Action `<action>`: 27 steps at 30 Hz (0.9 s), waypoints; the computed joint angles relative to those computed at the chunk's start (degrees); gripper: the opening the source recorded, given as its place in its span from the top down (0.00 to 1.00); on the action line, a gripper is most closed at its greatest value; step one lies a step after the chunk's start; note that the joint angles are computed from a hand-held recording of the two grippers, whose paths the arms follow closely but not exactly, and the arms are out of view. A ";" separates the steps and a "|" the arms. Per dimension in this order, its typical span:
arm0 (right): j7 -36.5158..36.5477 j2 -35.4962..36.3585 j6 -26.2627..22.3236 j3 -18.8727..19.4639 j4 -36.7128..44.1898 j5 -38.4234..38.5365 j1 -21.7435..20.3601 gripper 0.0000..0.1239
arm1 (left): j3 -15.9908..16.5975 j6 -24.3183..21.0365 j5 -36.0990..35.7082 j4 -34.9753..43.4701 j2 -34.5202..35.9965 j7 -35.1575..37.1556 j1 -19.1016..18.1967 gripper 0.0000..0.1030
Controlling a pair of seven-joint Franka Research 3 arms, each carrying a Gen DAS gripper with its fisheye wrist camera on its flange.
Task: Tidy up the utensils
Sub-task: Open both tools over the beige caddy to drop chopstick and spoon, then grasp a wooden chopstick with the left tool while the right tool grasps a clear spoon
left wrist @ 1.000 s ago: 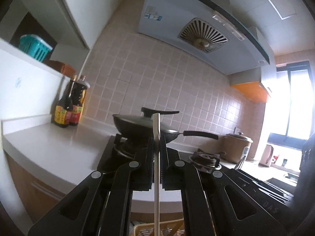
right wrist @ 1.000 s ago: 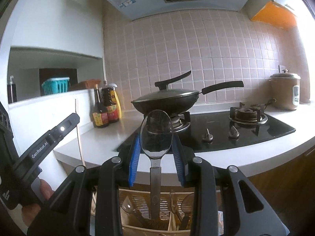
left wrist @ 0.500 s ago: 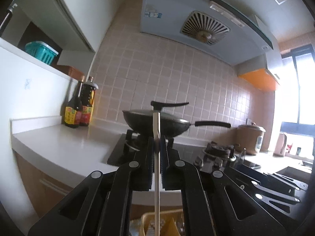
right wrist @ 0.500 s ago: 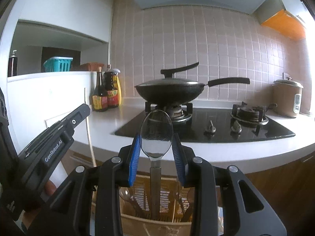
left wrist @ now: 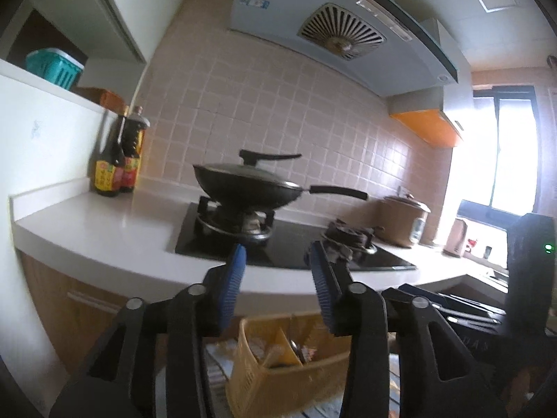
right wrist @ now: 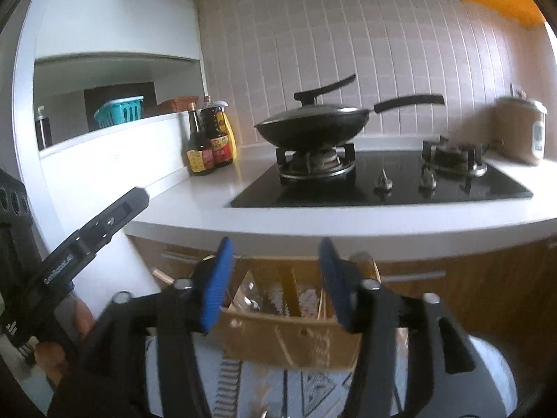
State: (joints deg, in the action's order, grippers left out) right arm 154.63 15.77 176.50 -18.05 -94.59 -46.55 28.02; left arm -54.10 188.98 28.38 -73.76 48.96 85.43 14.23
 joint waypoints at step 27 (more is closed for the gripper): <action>-44.60 -12.86 -28.60 20.77 -18.93 57.71 -13.93 0.65 | 3.93 -50.99 -9.70 -6.96 -7.57 9.33 -2.96 0.62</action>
